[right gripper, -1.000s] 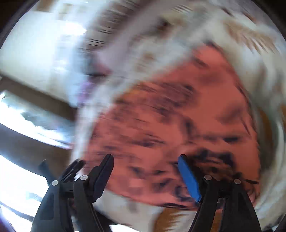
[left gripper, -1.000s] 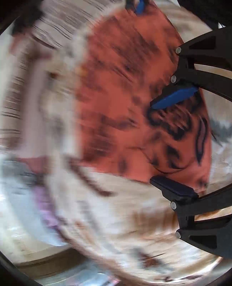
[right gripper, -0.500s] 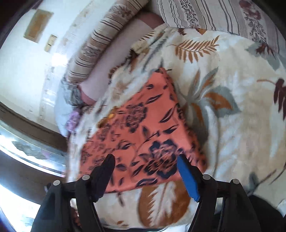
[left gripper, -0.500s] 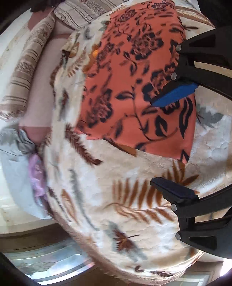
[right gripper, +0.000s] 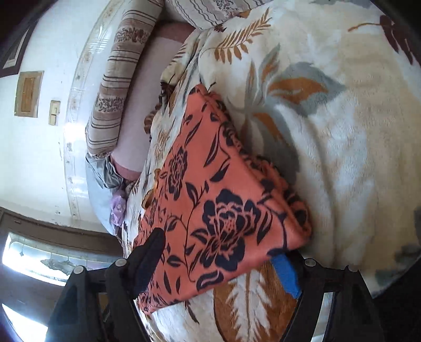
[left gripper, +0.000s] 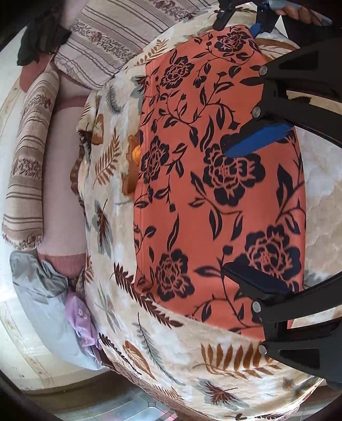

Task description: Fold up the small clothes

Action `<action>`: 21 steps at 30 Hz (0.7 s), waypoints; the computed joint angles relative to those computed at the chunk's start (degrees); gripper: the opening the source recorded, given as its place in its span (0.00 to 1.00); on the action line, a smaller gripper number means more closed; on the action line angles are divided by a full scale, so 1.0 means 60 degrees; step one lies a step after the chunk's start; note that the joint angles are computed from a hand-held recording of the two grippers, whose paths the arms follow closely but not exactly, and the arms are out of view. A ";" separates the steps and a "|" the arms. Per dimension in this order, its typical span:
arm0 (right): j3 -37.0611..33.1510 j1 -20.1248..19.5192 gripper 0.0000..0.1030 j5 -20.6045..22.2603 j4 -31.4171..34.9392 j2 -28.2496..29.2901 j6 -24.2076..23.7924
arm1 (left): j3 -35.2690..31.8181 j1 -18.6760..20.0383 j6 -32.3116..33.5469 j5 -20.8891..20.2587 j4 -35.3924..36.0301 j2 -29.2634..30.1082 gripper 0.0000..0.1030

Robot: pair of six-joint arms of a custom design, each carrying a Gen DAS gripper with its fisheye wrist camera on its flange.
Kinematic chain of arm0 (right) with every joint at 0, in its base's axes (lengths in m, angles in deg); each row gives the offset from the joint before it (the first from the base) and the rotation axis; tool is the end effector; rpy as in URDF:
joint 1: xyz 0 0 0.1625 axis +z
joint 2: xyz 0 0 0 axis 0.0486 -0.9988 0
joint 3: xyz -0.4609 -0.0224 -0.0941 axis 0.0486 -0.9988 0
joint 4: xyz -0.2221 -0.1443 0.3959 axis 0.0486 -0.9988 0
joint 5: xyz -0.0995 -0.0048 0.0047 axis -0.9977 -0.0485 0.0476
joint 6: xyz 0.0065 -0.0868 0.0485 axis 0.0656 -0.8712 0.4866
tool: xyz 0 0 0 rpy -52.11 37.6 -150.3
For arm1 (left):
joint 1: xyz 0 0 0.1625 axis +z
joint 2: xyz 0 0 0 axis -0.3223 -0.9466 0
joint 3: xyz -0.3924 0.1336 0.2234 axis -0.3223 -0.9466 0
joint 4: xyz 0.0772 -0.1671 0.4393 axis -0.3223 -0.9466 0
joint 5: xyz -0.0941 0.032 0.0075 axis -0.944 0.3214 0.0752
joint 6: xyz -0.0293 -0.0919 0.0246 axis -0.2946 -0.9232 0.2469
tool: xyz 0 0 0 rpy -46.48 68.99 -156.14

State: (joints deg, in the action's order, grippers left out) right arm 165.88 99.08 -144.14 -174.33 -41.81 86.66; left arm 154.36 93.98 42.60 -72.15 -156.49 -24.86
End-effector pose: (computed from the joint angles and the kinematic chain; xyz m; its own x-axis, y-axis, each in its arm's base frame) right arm 0.2411 -0.7041 0.0139 -0.7731 0.5132 -0.3728 0.5764 0.3232 -0.7505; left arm -0.0324 -0.8508 0.3378 -0.6439 0.3880 -0.6595 0.6507 0.7311 -0.2053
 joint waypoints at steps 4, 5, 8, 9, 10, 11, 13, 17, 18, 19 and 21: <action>0.0115 0.0008 0.79 -0.0020 -0.0203 -0.0069 -0.0104 | 0.0033 -0.0036 -0.0037 0.0093 0.0043 0.0055 0.80; 0.0051 0.0006 0.79 -0.0007 -0.0160 -0.0046 -0.0134 | 0.0010 -0.0038 -0.0045 0.0113 0.0070 0.0080 0.80; 0.0005 -0.0017 0.79 0.0049 -0.0233 -0.0029 -0.0145 | 0.0027 -0.0057 -0.0079 0.0062 -0.0063 0.0076 0.80; 0.0027 -0.0029 0.79 0.0031 -0.0298 -0.0041 -0.0187 | 0.0069 -0.0050 -0.0147 -0.0073 -0.0190 0.0049 0.80; 0.0011 -0.0028 0.79 -0.0022 -0.0338 -0.0022 -0.0209 | 0.0081 -0.0044 -0.0201 -0.0164 -0.0244 0.0038 0.80; -0.0009 -0.0041 0.79 -0.0040 -0.0352 0.0000 -0.0241 | 0.0088 -0.0038 -0.0246 -0.0198 -0.0252 0.0060 0.80; -0.0080 -0.0036 0.72 -0.0148 -0.0187 0.0024 -0.0361 | 0.0046 0.0000 -0.0065 -0.0018 -0.0096 0.0272 0.81; -0.0245 0.0078 0.15 -0.0678 0.1223 -0.0192 -0.0620 | 0.0249 0.0019 0.1095 0.0780 -0.0945 0.0694 0.85; -0.0297 0.0144 0.15 -0.0847 0.1510 -0.0247 -0.0783 | 0.0168 -0.0025 0.0927 0.0902 -0.0681 0.0688 0.84; -0.0391 0.0286 0.15 -0.1220 0.1709 -0.0274 -0.1091 | 0.0070 -0.0072 0.0589 0.0899 -0.0325 0.0617 0.83; -0.0526 0.0533 0.15 -0.1861 0.1586 -0.0251 -0.1565 | 0.0185 -0.0127 0.0426 0.0444 -0.0464 0.0365 0.83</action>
State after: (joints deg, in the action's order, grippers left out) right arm 162.72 102.28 -155.30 -164.81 -43.32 77.27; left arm 155.47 93.21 45.16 -69.48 -159.27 -22.67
